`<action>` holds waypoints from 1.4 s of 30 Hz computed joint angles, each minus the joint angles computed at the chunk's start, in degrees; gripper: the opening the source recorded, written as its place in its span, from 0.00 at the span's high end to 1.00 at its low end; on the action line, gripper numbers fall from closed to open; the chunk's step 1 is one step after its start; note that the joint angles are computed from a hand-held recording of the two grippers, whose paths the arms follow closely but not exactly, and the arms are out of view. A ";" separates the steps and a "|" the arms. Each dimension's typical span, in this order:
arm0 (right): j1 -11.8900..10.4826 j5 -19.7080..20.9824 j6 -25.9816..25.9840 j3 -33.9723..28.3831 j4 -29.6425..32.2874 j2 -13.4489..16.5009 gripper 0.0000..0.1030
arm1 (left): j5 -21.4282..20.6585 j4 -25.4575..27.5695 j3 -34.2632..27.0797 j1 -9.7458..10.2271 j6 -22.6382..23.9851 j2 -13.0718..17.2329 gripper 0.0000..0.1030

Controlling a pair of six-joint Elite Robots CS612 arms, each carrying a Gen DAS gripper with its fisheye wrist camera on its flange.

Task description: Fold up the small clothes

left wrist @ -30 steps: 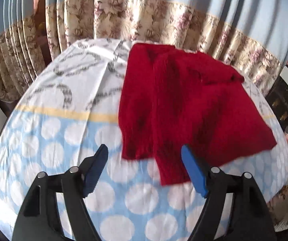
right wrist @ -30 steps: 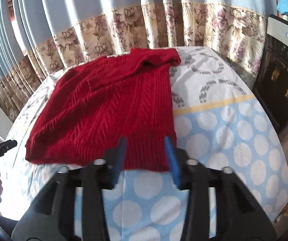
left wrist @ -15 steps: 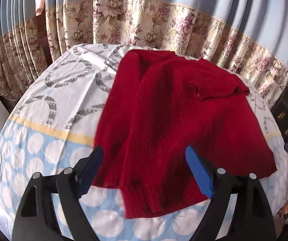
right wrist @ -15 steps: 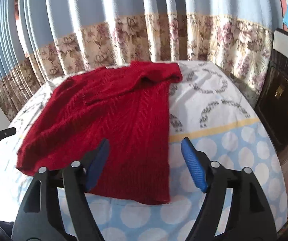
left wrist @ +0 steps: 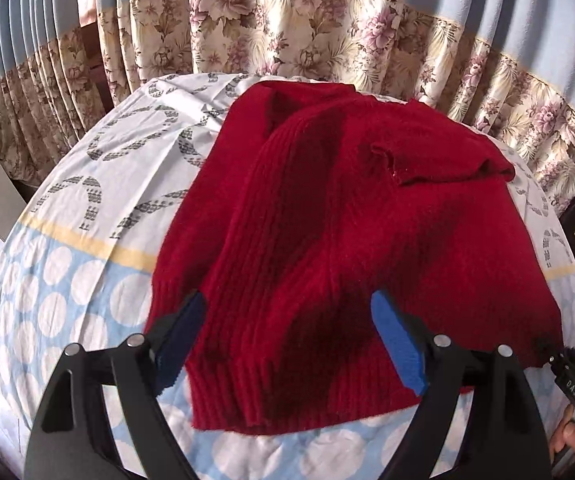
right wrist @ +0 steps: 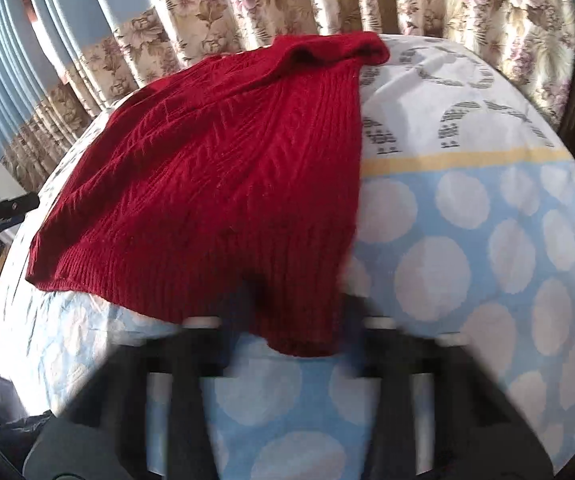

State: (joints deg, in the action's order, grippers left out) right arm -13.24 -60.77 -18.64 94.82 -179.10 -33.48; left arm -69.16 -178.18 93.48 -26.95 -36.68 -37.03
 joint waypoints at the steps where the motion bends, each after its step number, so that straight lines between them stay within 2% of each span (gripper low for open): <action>1: -0.22 0.75 -0.03 0.36 -0.67 -0.25 0.88 | -0.20 0.23 -0.41 0.15 -0.06 0.15 0.18; 4: -1.24 1.35 0.95 3.14 -5.95 -2.01 0.90 | -1.21 -0.14 -1.39 0.56 0.64 0.39 0.18; 7: -2.02 -2.77 3.47 5.80 -10.75 -3.74 0.91 | -2.62 -0.72 -2.28 0.92 3.06 0.70 0.18; 9: -1.77 -6.43 1.47 6.10 -7.55 -4.51 0.91 | -3.86 -1.41 -2.90 1.25 4.43 1.08 0.18; 11: -1.72 -7.49 3.50 5.96 -7.38 -4.24 0.89 | -5.62 -2.10 -3.73 1.72 5.92 1.71 0.18; 12: -1.31 -9.62 4.78 5.64 -6.83 -4.18 0.84 | -6.95 -2.12 -4.33 2.09 6.82 2.16 0.18; 13: -0.93 -11.34 5.21 5.43 -6.24 -4.28 0.74 | -7.87 -2.15 -4.62 2.35 7.46 2.38 0.18; 14: -0.80 -11.81 6.44 5.70 -8.05 -4.47 0.48 | -9.35 -2.29 -5.21 2.79 8.41 2.82 0.18; 15: -0.53 -12.85 7.88 6.20 -10.98 -4.56 0.35 | -10.35 -2.48 -5.71 3.14 8.98 3.18 0.18; 17: 0.32 -14.51 9.52 6.16 -14.63 -4.91 0.33 | -13.13 -2.63 -7.13 4.03 10.78 3.93 0.18; 21: 3.38 -18.87 11.64 2.81 -15.44 -4.92 0.28 | -16.52 -4.20 -9.78 5.37 14.49 5.16 0.17; 24: 5.97 -20.61 13.79 -0.29 -15.02 -4.78 0.26 | -16.70 -4.01 -11.34 5.81 17.66 5.74 0.16; 25: 6.82 -21.79 14.09 -1.31 -15.28 -4.56 0.25 | -15.01 -2.88 -12.17 5.72 18.64 6.05 0.15; 30: 10.53 -28.62 11.86 -6.94 -15.21 -2.83 0.18 | -15.34 -1.18 -14.37 6.48 17.25 6.92 0.15; 34: 11.30 -29.77 11.89 -10.86 -12.86 -0.98 0.17 | -14.08 -2.04 -13.66 6.95 14.80 6.36 0.15; 38: 11.18 -28.55 11.03 -14.51 -9.91 0.99 0.16 | -13.62 -1.38 -13.71 7.38 11.79 6.08 0.15; 42: 10.55 -26.88 10.01 -17.62 -6.93 2.68 0.16 | -11.82 0.53 -15.38 6.73 11.56 6.50 0.15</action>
